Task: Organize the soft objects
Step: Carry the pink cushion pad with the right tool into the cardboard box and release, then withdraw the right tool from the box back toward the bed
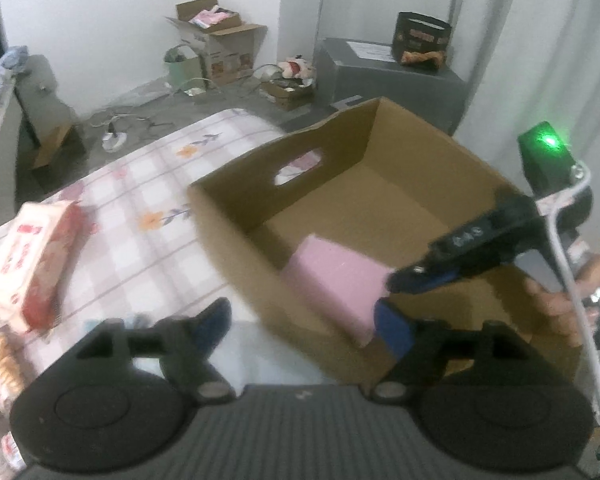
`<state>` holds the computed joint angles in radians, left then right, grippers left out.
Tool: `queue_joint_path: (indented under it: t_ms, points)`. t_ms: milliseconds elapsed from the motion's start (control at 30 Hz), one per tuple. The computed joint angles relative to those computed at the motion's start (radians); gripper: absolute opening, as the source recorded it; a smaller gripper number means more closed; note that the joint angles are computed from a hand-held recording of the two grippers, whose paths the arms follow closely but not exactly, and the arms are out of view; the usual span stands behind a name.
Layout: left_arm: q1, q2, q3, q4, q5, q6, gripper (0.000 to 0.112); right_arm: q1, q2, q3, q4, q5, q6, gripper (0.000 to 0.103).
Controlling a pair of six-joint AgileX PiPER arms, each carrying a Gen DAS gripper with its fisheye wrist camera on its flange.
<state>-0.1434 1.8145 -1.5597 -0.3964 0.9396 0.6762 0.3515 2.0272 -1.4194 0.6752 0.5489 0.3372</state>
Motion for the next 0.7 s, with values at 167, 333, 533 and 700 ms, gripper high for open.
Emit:
queue_joint_path:
  t_ms: [167, 333, 533, 700]
  points:
    - [0.055, -0.073, 0.106, 0.04, -0.05, 0.001, 0.082, 0.039, 0.067, -0.039, -0.018, 0.005, 0.085, 0.032]
    - [0.141, -0.114, 0.183, 0.025, -0.039, 0.012, 0.082, 0.07, 0.153, -0.143, -0.027, -0.014, 0.158, 0.028]
    - [0.229, -0.159, 0.292, 0.025, -0.081, 0.057, 0.082, 0.104, 0.245, -0.313, -0.131, 0.014, 0.274, 0.028]
    - [0.301, -0.186, 0.369, -0.043, -0.121, 0.124, 0.082, 0.116, 0.328, -0.492, -0.285, 0.086, 0.365, 0.028]
